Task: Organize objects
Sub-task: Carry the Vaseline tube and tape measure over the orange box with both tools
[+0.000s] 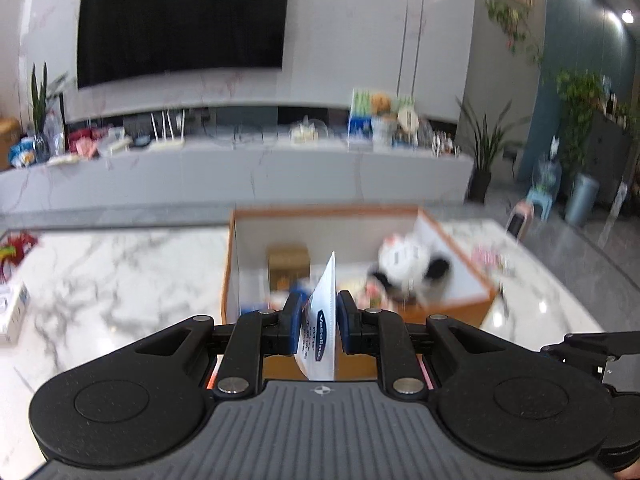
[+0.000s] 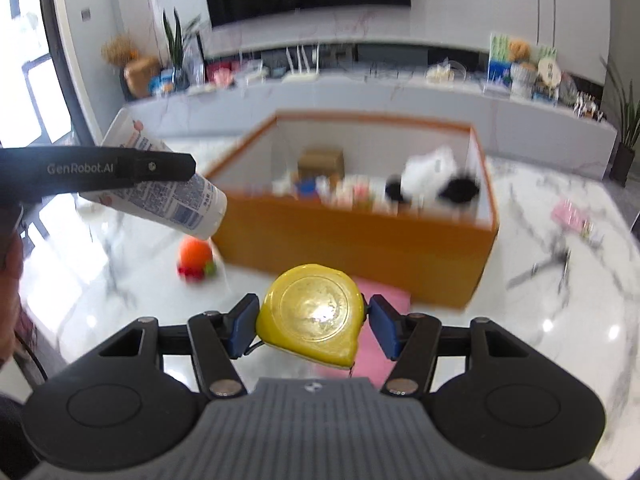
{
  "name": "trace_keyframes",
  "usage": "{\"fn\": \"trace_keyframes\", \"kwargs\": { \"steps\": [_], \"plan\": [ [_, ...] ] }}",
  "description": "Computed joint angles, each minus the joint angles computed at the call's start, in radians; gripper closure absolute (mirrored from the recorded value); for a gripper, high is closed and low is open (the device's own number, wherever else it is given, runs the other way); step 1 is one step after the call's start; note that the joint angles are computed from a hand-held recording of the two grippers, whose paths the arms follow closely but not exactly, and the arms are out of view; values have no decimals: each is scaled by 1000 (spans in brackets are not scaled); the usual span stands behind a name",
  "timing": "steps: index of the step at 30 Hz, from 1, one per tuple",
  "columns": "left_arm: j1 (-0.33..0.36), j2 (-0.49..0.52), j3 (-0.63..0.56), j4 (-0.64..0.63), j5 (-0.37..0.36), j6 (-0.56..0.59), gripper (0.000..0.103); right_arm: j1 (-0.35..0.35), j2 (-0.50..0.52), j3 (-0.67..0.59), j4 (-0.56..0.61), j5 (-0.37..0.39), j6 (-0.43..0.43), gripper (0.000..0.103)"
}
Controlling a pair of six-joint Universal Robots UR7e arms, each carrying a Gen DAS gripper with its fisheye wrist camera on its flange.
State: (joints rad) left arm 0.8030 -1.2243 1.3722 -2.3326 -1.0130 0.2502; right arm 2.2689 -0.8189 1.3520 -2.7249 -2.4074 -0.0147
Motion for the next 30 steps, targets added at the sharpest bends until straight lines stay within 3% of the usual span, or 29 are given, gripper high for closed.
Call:
{"fn": "trace_keyframes", "kwargs": {
  "steps": [8, 11, 19, 25, 30],
  "plan": [
    [37, 203, -248, -71, -62, -2, 82, -42, 161, -333, -44, 1, -111, 41],
    [64, 273, -311, -65, -67, -20, 82, -73, 206, -394, -93, 9, -153, 41],
    [137, 396, -415, 54, -43, -131, 82, -163, 308, -567, 70, 63, -54, 41],
    [162, 432, -458, 103, -13, -201, 82, -184, 377, -669, 185, 16, -56, 41],
    [149, 430, -436, 71, 27, -173, 82, -192, 392, -683, 224, 4, -50, 41]
  ]
}}
